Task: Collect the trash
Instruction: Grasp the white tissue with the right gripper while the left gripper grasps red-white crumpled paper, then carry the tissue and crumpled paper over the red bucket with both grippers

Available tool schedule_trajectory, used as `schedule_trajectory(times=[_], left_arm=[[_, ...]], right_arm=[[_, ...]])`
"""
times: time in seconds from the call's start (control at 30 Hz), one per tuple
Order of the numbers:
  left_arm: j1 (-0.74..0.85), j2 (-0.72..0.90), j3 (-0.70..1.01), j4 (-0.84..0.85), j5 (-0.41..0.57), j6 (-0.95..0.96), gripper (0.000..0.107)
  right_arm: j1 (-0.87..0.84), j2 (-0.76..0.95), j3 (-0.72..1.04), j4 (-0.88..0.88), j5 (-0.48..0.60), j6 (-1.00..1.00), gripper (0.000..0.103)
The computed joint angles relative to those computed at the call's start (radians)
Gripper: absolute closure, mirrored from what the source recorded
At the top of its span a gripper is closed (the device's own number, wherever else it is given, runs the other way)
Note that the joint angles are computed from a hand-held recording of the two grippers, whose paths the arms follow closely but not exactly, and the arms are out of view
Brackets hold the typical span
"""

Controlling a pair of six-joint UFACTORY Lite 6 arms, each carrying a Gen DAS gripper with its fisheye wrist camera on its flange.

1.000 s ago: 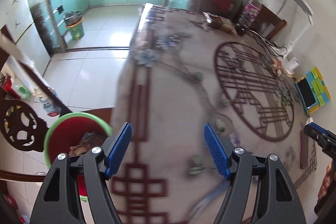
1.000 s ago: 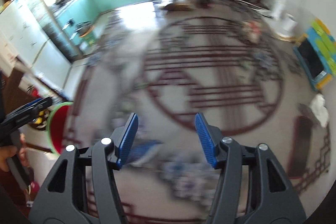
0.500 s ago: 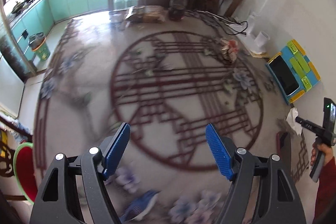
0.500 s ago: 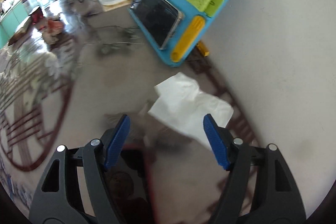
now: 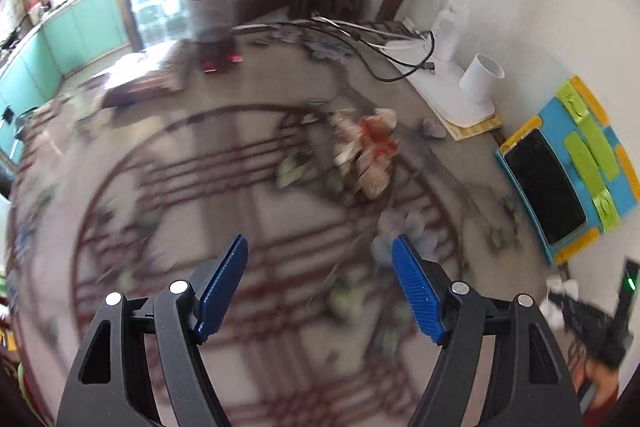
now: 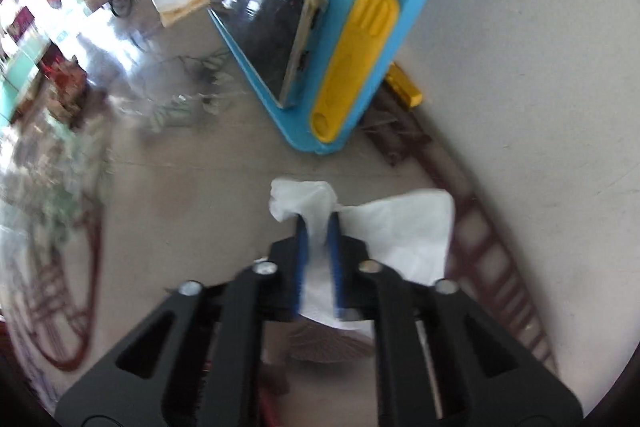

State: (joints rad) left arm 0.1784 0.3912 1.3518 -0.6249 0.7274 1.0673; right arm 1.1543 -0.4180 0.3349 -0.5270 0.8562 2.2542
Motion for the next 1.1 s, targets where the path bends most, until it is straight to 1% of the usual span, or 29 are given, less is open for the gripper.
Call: schedule_trajectory(times=[0.1,0.23,0.33,0.37,0.4,0.43,0.47,0.5,0.53,0.6,0.63,0.67,0.77,0.87,0.97,1.1], left_arm=[[-0.143,0.14,0.127,0.084,-0.073,-0.143,0.036],[-0.24,0.316,0.312,0.144,-0.118,-0.285,0.036],[-0.276,0.452,0.474,0.182,-0.069,-0.374,0.037],[-0.283,0.498,0.528,0.183,-0.038,-0.389,0.038],[-0.278,0.523,0.56,0.151,-0.008,-0.368,0.047],[-0.272,0.537,0.576,0.122,0.013,-0.347,0.059],[-0.269,0.523,0.559,0.109,0.006,-0.335,0.061],[-0.268,0.502,0.535,0.105,-0.003,-0.319,0.073],[-0.267,0.489,0.522,0.113,-0.001,-0.311,0.077],[-0.245,0.446,0.487,0.093,0.032,-0.278,0.078],[-0.223,0.417,0.462,0.061,0.057,-0.249,0.086],[-0.194,0.373,0.425,0.034,0.088,-0.222,0.099],[-0.119,0.254,0.323,0.003,0.137,-0.164,0.099],[-0.008,0.059,0.158,-0.023,0.16,-0.052,0.099],[0.103,-0.075,0.072,-0.045,0.22,0.033,0.099],[0.311,-0.243,-0.014,-0.065,0.332,0.175,0.099]], right_arm=[[0.033,0.005,0.037,-0.049,0.032,0.062,0.094],[0.038,0.041,0.101,-0.122,0.04,0.114,0.094],[-0.001,0.096,0.146,-0.158,0.001,0.084,0.094],[-0.026,0.116,0.16,-0.168,-0.018,0.062,0.094],[-0.081,0.129,0.166,-0.187,-0.052,0.018,0.094],[-0.094,0.15,0.182,-0.191,-0.067,0.0,0.094],[-0.095,0.166,0.193,-0.2,-0.076,0.003,0.094],[-0.102,0.189,0.21,-0.213,-0.091,0.003,0.094],[-0.119,0.21,0.223,-0.227,-0.111,-0.002,0.094],[-0.117,0.24,0.261,-0.238,-0.115,-0.012,0.094],[-0.109,0.247,0.279,-0.241,-0.107,-0.018,0.094],[-0.107,0.237,0.284,-0.239,-0.099,-0.033,0.094],[-0.088,0.25,0.34,-0.252,-0.068,-0.046,0.094],[-0.054,0.287,0.425,-0.277,-0.025,-0.044,0.094],[-0.013,0.338,0.524,-0.294,0.009,-0.06,0.094],[0.057,0.45,0.695,-0.3,0.037,-0.099,0.094]])
